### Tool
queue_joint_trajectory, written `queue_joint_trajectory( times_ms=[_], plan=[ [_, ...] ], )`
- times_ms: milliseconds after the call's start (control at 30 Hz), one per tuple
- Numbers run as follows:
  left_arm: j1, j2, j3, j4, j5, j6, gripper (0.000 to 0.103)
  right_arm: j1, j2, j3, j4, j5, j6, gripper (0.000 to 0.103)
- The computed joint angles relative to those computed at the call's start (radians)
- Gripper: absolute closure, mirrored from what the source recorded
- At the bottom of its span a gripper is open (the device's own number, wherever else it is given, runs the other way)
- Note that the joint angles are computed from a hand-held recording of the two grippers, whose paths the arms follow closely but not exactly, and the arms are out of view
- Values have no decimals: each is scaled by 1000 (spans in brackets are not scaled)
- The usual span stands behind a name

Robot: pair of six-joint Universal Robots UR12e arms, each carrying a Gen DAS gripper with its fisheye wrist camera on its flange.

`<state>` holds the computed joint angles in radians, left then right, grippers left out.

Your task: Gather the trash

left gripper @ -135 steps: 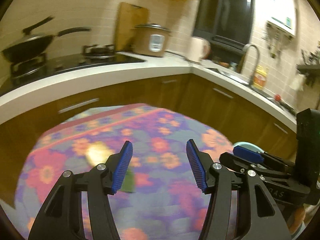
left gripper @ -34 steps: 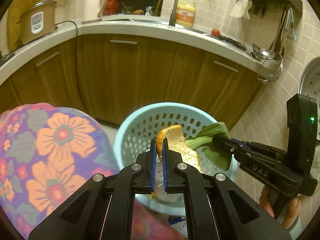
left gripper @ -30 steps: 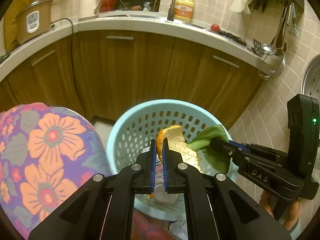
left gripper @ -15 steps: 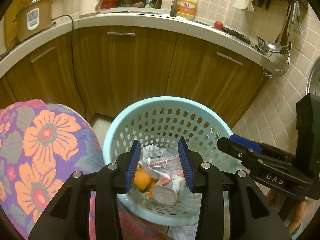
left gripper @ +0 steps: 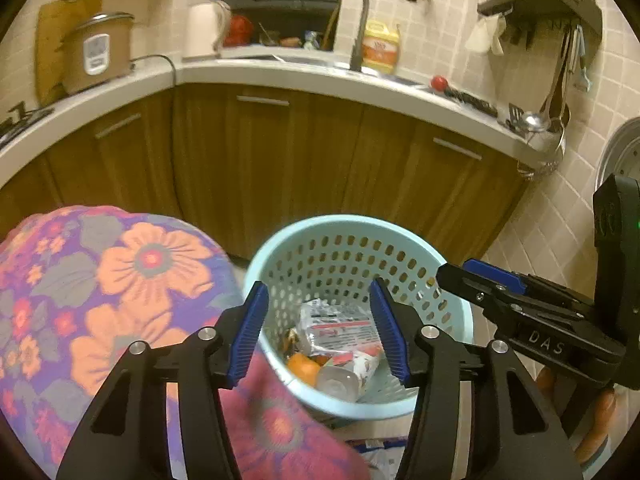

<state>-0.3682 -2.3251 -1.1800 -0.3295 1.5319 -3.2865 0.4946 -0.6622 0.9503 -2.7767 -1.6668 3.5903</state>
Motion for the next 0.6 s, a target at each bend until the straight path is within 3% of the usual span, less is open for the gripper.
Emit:
queue_joint_trajectory(
  times_ms=[133,200,300,500,600],
  plan=[
    [1,39,-70,71,52,-24,46,17,-7,2,-19,-33,-28,56],
    [-6,59,-110,120,127,-31,35,24,-10,3,-31,-39,-34,54],
    [-17,82,-158,183,230,-30,27,38,-9,-7,-42,-58,-50,54],
    [-29,106,-221,273,369,-17,23,70,3,-30,-77,-95,-82,39],
    [-22,117,-248,297,365,-29,23,86,14,-52,-74,-129,-99,39]
  ],
)
